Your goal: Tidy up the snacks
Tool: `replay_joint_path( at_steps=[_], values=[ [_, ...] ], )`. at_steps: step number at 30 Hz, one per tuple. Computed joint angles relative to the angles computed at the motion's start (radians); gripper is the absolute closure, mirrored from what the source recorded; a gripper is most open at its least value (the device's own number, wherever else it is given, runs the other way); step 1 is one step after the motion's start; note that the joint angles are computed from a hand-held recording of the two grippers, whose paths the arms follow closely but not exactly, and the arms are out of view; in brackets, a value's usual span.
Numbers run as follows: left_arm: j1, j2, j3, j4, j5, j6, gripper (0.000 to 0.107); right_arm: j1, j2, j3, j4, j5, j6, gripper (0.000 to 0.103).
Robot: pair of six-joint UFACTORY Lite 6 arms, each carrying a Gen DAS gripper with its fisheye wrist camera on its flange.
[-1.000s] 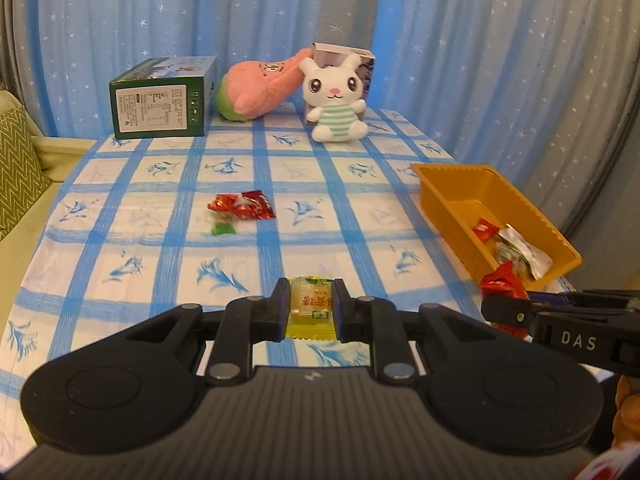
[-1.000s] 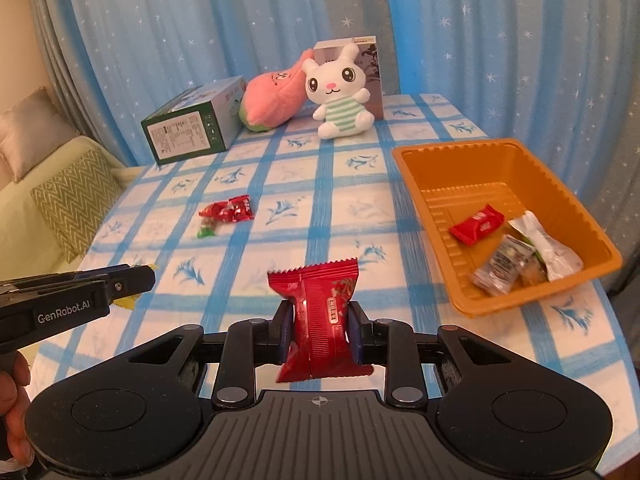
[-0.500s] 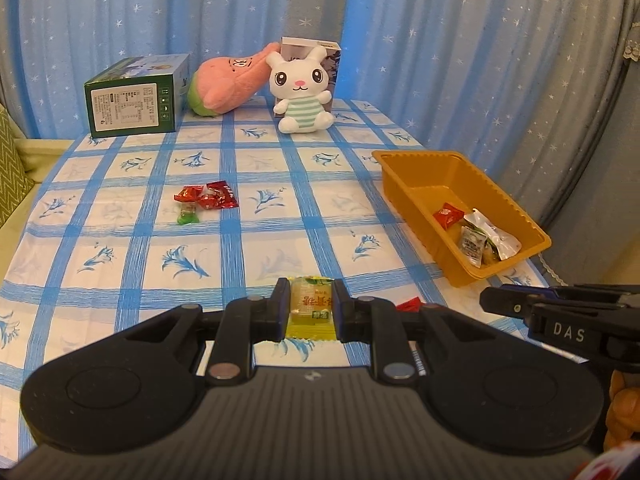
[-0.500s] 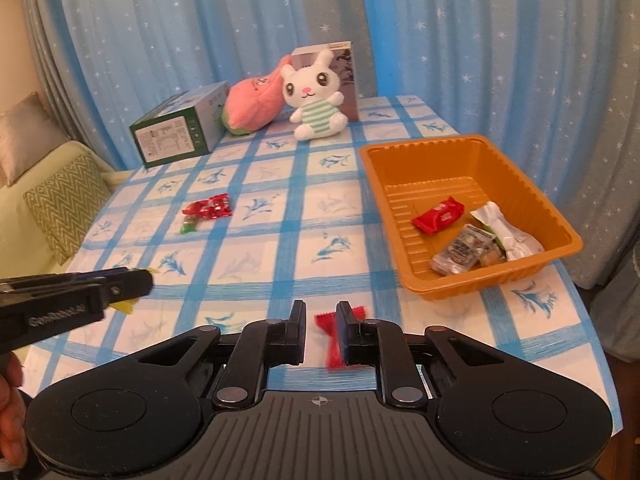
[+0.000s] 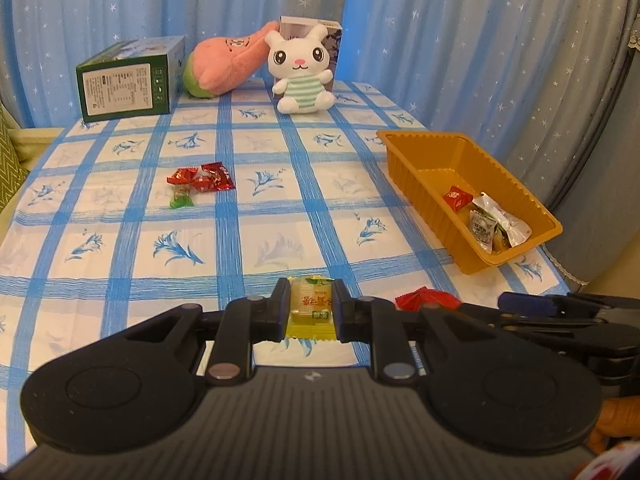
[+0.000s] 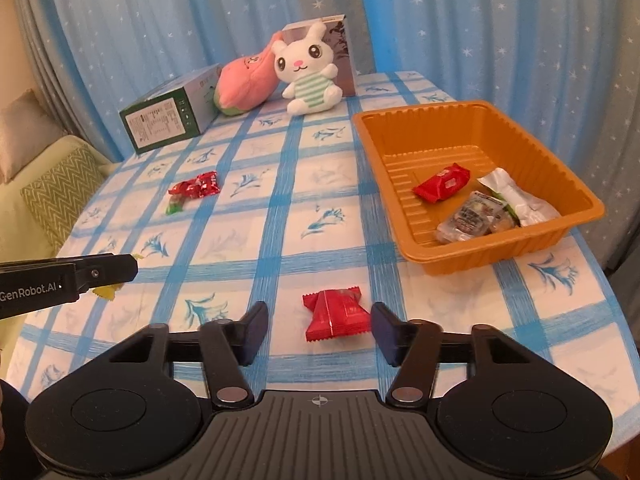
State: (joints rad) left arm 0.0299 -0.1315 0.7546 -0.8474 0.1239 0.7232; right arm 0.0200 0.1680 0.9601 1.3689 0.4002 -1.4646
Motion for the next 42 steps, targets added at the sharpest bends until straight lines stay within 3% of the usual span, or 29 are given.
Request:
replay_joint_path(
  at_steps=[5, 12, 13, 15, 19, 23, 31, 42],
  values=[
    [0.011, 0.073, 0.028, -0.203, -0.001, 0.205, 0.088, 0.029, 0.144, 0.126, -0.028, -0.022, -0.004, 0.046],
    [0.035, 0.146, 0.053, -0.409, 0.008, 0.415, 0.088, 0.051, 0.386, 0.4, -0.45, 0.012, 0.37, 0.047],
    [0.037, 0.151, 0.053, -0.428, 0.009, 0.433, 0.088, 0.053, 0.405, 0.417, -0.471, 0.011, 0.389, 0.05],
    [0.042, 0.163, 0.056, -0.462, 0.014, 0.469, 0.088, 0.052, 0.425, 0.43, -0.48, 0.011, 0.398, 0.07],
    [0.045, 0.18, 0.064, -0.486, 0.018, 0.493, 0.088, 0.059, 0.418, 0.413, -0.489, -0.007, 0.399, 0.077],
    [0.043, 0.172, 0.059, -0.494, 0.019, 0.499, 0.088, 0.054, 0.351, 0.338, -0.39, -0.027, 0.315, 0.079],
    [0.002, 0.118, 0.055, -0.343, 0.012, 0.327, 0.088, 0.026, 0.176, 0.217, -0.273, 0.001, 0.258, 0.079],
    [-0.086, 0.048, 0.07, 0.112, -0.001, -0.164, 0.088, -0.05, 0.01, 0.155, -0.251, 0.066, 0.259, 0.079]
  ],
)
